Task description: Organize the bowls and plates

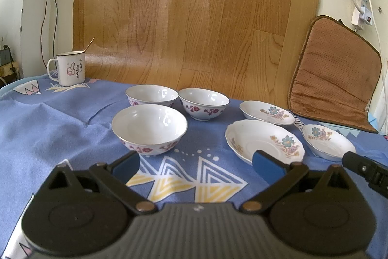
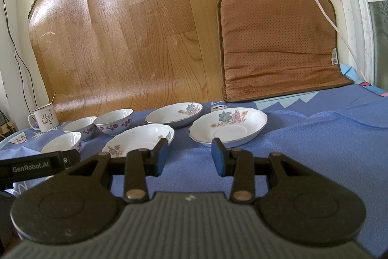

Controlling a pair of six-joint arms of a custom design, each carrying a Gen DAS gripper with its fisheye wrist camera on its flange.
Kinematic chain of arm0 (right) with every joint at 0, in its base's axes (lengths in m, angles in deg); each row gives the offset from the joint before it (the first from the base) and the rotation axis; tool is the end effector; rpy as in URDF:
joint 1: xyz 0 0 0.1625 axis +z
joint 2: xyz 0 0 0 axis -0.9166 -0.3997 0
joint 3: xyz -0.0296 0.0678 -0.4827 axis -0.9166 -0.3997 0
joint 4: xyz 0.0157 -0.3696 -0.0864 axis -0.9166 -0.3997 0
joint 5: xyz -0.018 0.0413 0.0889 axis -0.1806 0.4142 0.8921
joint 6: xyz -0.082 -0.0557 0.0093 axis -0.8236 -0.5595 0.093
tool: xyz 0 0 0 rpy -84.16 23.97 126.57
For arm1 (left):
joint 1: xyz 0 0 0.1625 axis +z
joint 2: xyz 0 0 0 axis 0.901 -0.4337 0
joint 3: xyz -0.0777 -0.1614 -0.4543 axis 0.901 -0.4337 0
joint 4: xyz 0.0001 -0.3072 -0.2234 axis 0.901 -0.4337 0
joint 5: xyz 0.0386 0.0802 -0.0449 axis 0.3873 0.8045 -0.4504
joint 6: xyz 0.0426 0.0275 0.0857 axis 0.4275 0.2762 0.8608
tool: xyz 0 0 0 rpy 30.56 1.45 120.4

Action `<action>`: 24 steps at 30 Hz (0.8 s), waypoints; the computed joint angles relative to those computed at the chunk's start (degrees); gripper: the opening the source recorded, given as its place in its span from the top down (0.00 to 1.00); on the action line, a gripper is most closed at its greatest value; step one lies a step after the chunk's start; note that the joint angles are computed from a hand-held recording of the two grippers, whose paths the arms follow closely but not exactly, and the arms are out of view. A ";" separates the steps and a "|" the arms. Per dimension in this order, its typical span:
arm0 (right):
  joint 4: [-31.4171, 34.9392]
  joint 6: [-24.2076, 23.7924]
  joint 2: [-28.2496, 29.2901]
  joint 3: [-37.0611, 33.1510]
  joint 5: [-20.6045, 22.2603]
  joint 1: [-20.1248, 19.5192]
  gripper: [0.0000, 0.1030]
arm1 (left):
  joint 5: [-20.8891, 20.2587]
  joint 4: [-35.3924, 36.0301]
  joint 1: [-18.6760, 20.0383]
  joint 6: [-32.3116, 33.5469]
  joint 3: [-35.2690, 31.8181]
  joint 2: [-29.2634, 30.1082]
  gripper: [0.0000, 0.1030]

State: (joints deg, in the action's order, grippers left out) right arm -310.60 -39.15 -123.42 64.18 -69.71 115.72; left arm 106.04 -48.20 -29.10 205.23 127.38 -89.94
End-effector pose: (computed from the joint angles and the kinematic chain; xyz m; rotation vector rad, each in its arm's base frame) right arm -0.0999 -0.4018 0.2201 0.4721 -2.1479 1.6066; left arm -0.2754 -0.4614 -0.1064 0.5480 2.2101 -1.2864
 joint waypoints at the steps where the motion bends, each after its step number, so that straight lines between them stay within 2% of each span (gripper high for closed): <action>1: 0.00 0.00 0.00 0.00 0.00 0.00 0.59 | 0.09 0.05 0.02 -0.03 0.06 -0.09 0.01; 13: 0.38 0.41 -0.14 -0.05 -0.15 0.05 0.59 | 1.89 -1.06 0.39 1.18 1.08 -0.78 0.01; 24: 1.42 1.09 -0.62 0.10 -0.55 0.25 0.59 | 3.85 0.56 1.03 -0.30 0.82 -1.07 0.01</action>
